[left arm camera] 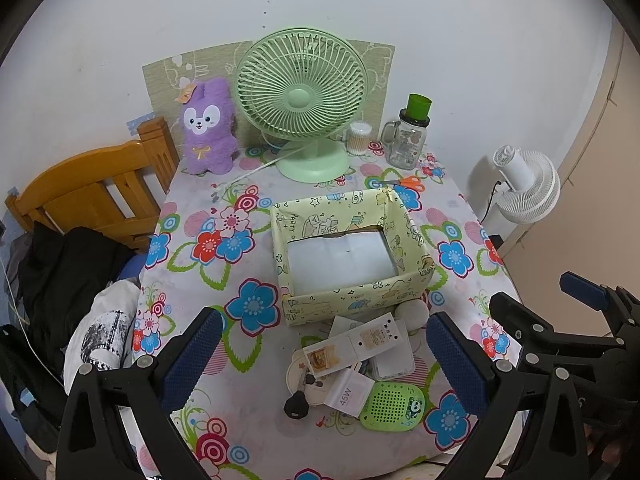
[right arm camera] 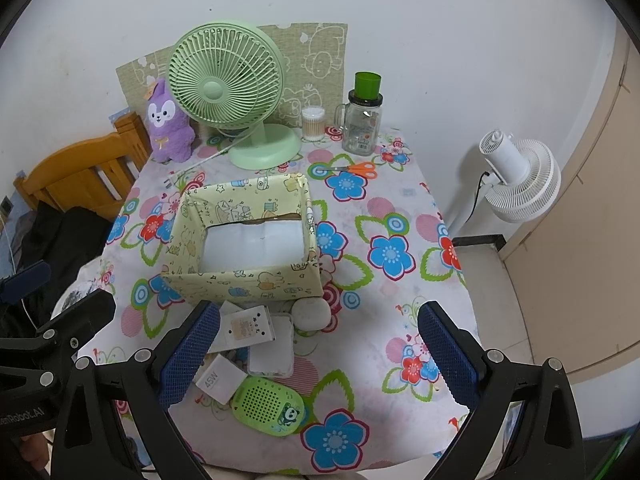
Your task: Organize rigid objects
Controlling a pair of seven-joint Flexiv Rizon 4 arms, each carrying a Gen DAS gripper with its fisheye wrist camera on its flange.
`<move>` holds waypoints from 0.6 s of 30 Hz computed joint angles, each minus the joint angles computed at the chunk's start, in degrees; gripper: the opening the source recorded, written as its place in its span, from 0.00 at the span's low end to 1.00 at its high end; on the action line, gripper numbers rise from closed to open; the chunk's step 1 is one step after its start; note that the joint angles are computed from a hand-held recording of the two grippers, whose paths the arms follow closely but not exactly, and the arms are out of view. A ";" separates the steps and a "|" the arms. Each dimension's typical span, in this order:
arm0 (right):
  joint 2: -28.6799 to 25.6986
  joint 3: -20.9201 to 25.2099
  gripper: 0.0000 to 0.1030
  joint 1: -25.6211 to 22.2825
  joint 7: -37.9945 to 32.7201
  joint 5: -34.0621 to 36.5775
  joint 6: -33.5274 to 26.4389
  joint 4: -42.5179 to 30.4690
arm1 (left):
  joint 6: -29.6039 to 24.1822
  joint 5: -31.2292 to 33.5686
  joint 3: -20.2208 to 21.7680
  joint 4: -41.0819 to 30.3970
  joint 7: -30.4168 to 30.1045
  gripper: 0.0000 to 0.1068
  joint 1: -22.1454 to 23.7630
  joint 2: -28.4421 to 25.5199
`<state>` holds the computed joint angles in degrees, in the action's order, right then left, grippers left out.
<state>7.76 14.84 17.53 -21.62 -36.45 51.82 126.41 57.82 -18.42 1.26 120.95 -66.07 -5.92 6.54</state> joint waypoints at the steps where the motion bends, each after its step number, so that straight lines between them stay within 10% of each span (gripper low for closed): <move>1: -0.03 0.00 0.98 0.01 0.00 0.02 -0.01 -0.03 | -0.08 0.04 -0.02 -0.06 -0.02 0.96 -0.01 -0.04; 18: -0.22 -0.26 0.98 -0.27 -0.52 0.33 0.37 -0.09 | 0.18 -0.04 -0.21 -0.26 0.16 0.96 -0.23 -0.62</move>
